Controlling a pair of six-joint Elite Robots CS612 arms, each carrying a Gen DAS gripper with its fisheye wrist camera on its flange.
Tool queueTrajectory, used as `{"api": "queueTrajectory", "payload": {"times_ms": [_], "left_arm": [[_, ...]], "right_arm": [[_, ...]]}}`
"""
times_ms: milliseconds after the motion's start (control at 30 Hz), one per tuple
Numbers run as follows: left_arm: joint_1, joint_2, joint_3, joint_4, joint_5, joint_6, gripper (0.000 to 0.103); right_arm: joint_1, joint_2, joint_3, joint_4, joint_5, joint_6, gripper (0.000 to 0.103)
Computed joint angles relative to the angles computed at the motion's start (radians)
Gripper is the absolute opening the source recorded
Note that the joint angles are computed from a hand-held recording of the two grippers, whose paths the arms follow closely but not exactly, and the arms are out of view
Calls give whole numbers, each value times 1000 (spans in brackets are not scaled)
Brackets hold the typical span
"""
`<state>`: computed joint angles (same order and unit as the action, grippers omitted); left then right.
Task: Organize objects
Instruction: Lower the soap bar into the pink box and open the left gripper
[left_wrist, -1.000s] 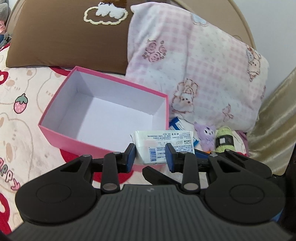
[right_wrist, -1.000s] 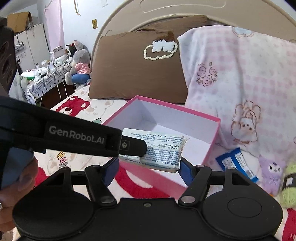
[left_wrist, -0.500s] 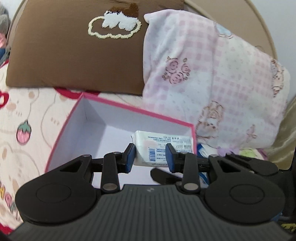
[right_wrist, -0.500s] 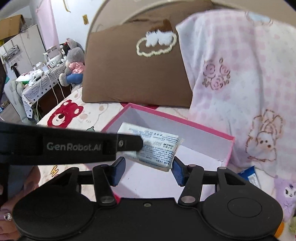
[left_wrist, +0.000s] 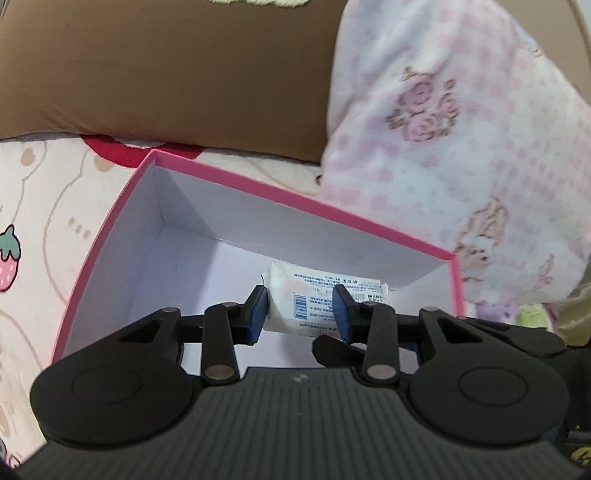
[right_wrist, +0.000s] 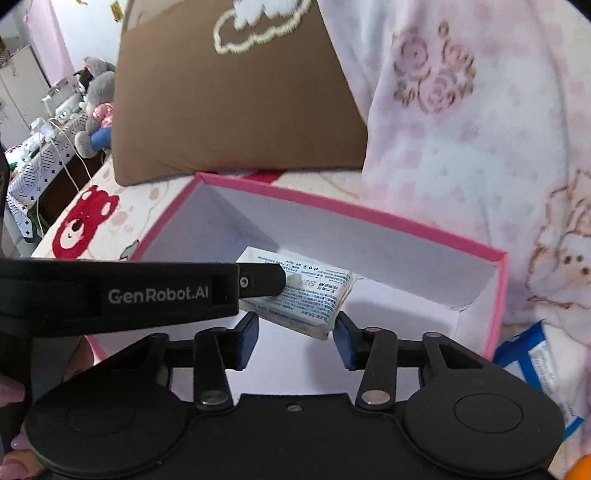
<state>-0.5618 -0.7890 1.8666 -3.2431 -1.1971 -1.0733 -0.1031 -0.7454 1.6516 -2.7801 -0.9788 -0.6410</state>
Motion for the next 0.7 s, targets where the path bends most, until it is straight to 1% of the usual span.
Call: {"api": "queueTrajectory", "payload": {"times_ms": [67, 233, 400, 500, 533, 633, 700], "left_arm": [[12, 11, -10, 12, -12, 5, 35], [30, 40, -38, 28, -30, 28, 35], [45, 62, -55, 35, -66, 15, 35], [47, 68, -63, 62, -62, 18, 35], [49, 69, -65, 64, -64, 17, 34], [52, 74, -67, 65, -60, 3, 34], [54, 75, -66, 68, -59, -9, 32]], "right_arm": [[7, 16, -18, 11, -9, 14, 45], [22, 46, -52, 24, -38, 26, 45], [31, 72, -90, 63, -67, 54, 45], [32, 85, -116, 118, -61, 76, 44], [34, 87, -121, 128, -69, 83, 44], [41, 91, -122, 111, -87, 88, 44], [45, 93, -125, 113, -96, 98, 43]]}}
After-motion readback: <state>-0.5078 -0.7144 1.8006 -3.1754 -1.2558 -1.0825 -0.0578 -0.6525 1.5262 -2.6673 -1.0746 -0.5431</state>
